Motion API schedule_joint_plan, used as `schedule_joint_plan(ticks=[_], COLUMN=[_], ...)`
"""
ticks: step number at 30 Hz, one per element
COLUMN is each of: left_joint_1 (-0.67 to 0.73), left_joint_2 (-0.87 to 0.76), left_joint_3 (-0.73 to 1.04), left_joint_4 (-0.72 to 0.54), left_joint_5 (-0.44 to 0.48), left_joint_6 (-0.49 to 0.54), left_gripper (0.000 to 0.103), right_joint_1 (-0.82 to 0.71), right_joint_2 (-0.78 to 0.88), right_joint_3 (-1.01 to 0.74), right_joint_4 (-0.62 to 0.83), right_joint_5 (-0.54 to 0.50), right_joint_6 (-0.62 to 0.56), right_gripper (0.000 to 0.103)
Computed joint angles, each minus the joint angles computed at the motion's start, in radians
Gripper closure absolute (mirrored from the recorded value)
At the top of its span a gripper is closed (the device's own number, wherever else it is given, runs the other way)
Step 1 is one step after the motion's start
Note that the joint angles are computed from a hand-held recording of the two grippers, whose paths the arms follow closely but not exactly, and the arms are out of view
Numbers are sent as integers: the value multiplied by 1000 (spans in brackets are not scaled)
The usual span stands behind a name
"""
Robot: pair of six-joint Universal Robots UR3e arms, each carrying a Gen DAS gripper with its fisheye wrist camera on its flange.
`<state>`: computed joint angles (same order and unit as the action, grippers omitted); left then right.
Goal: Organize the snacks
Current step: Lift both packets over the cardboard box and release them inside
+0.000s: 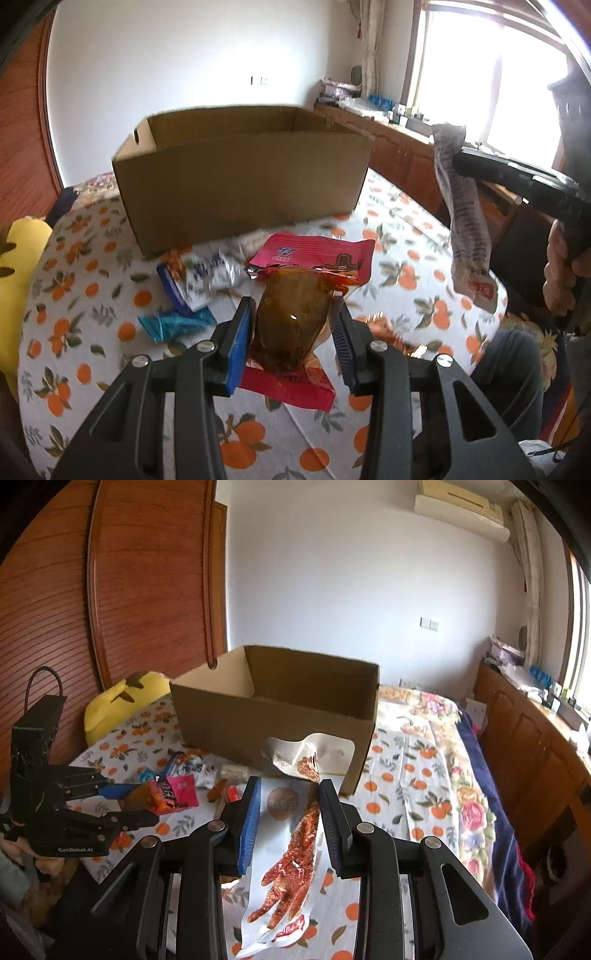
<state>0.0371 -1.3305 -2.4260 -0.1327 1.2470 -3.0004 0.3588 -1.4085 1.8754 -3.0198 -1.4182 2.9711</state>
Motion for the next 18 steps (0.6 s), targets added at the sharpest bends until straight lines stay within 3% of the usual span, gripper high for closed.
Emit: schedule_joint_plan(ticks=[7, 18], left_joint_1=[7, 61], left_joint_2=[8, -189], left_joint_3=[188, 585], left_joint_4=[-96, -207], left_joint_5=[-3, -31], left_joint_6=[4, 7], left_gripper=[63, 63], right_joint_1=[8, 30], right_joint_2=[39, 317], right_joint_3=[-165, -747], right_joint_4=[76, 314], right_joint_5=[8, -5], right_joint_6=[-34, -77], right_gripper=[72, 72])
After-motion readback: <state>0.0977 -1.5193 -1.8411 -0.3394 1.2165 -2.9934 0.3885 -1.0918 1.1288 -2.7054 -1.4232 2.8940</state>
